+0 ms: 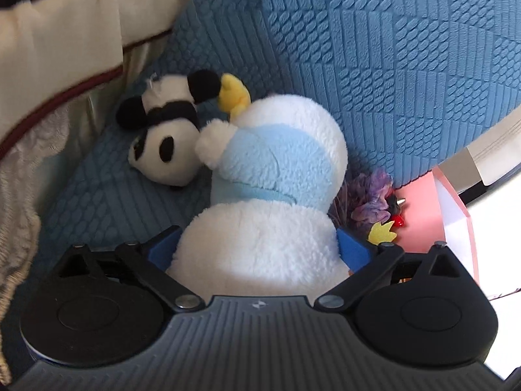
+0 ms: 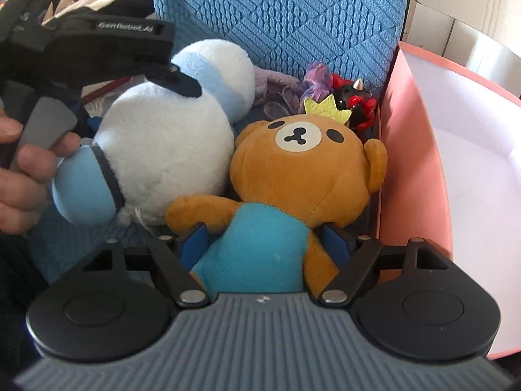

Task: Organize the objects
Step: 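Carry snowman plush with left gripper while right gripper carries bear toward box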

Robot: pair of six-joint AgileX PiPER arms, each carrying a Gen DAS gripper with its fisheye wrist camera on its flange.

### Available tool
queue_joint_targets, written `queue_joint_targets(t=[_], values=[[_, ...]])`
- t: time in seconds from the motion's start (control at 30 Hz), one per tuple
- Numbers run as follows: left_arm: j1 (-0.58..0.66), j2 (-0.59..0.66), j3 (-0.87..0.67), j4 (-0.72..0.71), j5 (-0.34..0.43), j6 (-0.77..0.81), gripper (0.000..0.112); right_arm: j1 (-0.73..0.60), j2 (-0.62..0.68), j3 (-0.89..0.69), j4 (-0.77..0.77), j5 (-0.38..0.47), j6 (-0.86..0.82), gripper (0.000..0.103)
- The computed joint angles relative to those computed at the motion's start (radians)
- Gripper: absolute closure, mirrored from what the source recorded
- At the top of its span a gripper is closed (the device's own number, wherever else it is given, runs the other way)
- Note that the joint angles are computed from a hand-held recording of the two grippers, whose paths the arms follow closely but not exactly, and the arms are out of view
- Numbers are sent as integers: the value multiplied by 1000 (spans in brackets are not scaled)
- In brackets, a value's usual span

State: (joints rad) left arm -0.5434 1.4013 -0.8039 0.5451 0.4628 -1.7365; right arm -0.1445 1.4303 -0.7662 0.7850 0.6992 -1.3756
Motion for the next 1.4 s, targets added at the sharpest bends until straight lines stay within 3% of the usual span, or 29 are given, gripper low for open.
queue_joint_targets(t=[0.4,0.6,0.8,0.97,1.1,1.4], values=[[119,50,7,-309,-123,314,9,88,4,64,-11,-155,-11,22],[97,55,19,-220,-139,214,9,66,-3,84,38,-153,-83,25],[41,30,19,-80,-81,47,14,44,-18,54,-20,-93,-15,34],[-3,-4,1,-68,-8,34,20,-5,-41,1,-88,25,63,36],[-51,-53,27,-26,22,-62,23,-48,-32,-77,-127,164,132,36],[-174,-154,90,129,74,-338,24,-86,-88,-129,-131,275,136,36]])
